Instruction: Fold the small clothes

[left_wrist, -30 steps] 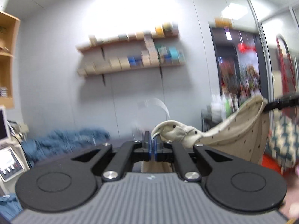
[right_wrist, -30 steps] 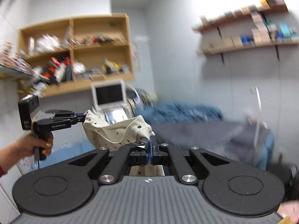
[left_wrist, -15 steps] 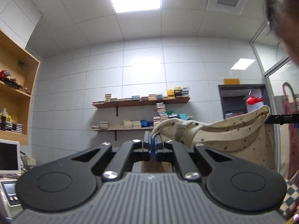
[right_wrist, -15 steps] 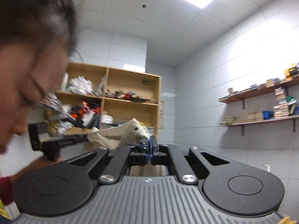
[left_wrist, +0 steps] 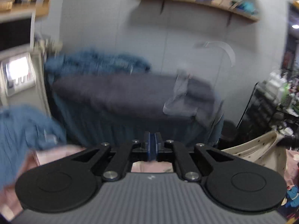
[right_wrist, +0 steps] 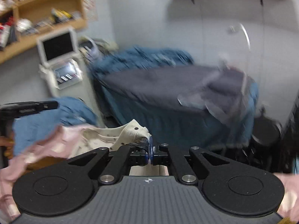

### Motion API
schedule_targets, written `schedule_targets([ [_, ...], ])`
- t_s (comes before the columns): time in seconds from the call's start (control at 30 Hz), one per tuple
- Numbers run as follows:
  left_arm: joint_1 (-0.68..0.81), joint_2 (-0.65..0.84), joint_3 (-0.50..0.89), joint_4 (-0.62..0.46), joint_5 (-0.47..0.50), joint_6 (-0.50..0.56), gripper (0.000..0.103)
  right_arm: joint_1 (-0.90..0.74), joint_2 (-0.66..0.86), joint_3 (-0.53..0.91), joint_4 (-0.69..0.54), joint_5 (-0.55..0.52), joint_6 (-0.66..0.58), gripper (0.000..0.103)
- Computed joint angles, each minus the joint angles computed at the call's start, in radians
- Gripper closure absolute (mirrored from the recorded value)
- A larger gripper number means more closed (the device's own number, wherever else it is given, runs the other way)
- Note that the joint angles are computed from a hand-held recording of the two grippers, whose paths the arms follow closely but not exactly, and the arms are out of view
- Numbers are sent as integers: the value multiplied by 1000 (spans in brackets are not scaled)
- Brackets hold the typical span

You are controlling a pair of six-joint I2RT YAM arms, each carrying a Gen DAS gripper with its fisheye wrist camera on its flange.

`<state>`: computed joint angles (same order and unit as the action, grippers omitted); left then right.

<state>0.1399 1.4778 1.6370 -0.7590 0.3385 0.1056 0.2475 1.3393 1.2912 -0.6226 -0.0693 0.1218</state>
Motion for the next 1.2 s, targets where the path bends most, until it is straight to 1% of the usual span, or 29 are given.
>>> schedule_targets([
  [0.03, -27, 10, -47, 36, -52, 16, 95, 10, 45, -34, 53, 38, 26, 98],
  [0.07, -46, 14, -92, 66, -83, 37, 78, 20, 65, -83, 127, 72, 26, 86],
  [0.1, -40, 15, -137, 73, -92, 72, 65, 26, 88, -119, 174, 97, 28, 71],
  [0.13, -55, 33, -150, 71, -119, 87, 42, 33, 123, -121, 165, 112, 38, 34],
  [0.17, -61, 38, -172, 73, -132, 106, 37, 31, 152, -119, 155, 112, 31, 25],
  [0.2, -56, 26, -217, 74, -131, 134, 37, 37, 156, -132, 152, 119, 20, 28],
  [0.23, -46, 22, -248, 67, -125, 160, 35, 39, 139, -158, 143, 113, 6, 28],
  [0.27, -35, 14, -285, 60, -115, 183, 29, 31, 117, -198, 140, 91, -18, 28],
  [0.3, -14, -2, -332, 48, -100, 209, 24, 26, 94, -214, 112, 74, -46, 28],
  [0.33, 4, -19, -373, 38, -95, 223, 15, 16, 74, -244, 98, 65, -77, 27],
  [0.37, 27, -37, -414, 18, -95, 235, 10, 8, 43, -280, 84, 65, -90, 27],
  [0.4, 48, -53, -454, 4, -93, 246, 10, -21, -14, -305, 29, 50, -107, 27],
  [0.43, 71, -78, -505, -4, -90, 258, 10, -33, -33, -328, 5, 45, -98, 27],
  [0.5, 110, -110, -588, -9, -94, 270, 10, -57, -101, -386, -46, 44, -53, 27],
  [0.6, 141, -130, -656, -22, -85, 253, 10, -113, -226, -487, -111, 14, -1, 27],
  [0.67, 133, -140, -698, 6, -105, 228, 10, -146, -277, -534, -142, 17, 6, 27],
  [0.73, 120, -118, -711, 40, -121, 198, 10, -170, -302, -561, -150, 18, 20, 27],
  [0.83, 101, -73, -678, 40, -82, 154, 10, -223, -302, -584, -122, -24, 36, 27],
  [0.9, 66, -55, -661, 49, -104, 134, 10, -239, -272, -595, -75, -57, 40, 27],
  [0.97, 32, -32, -659, 74, -149, 127, 11, -217, -244, -604, -32, -56, 60, 28],
  [1.0, 16, -13, -651, 76, -157, 118, 14, -201, -226, -605, -10, -55, 72, 28],
  [1.07, 3, 2, -643, 79, -144, 100, 15, -176, -192, -607, 31, -70, 102, 29],
  [1.1, -2, 2, -647, 87, -137, 98, 17, -158, -169, -604, 50, -70, 113, 31],
  [1.13, -9, 2, -648, 91, -138, 102, 24, -131, -145, -599, 60, -44, 123, 43],
  [1.17, -19, 2, -650, 96, -148, 108, 33, -103, -123, -596, 68, -6, 137, 68],
  [1.2, -31, 1, -652, 102, -164, 117, 38, -87, -102, -592, 72, 19, 152, 80],
])
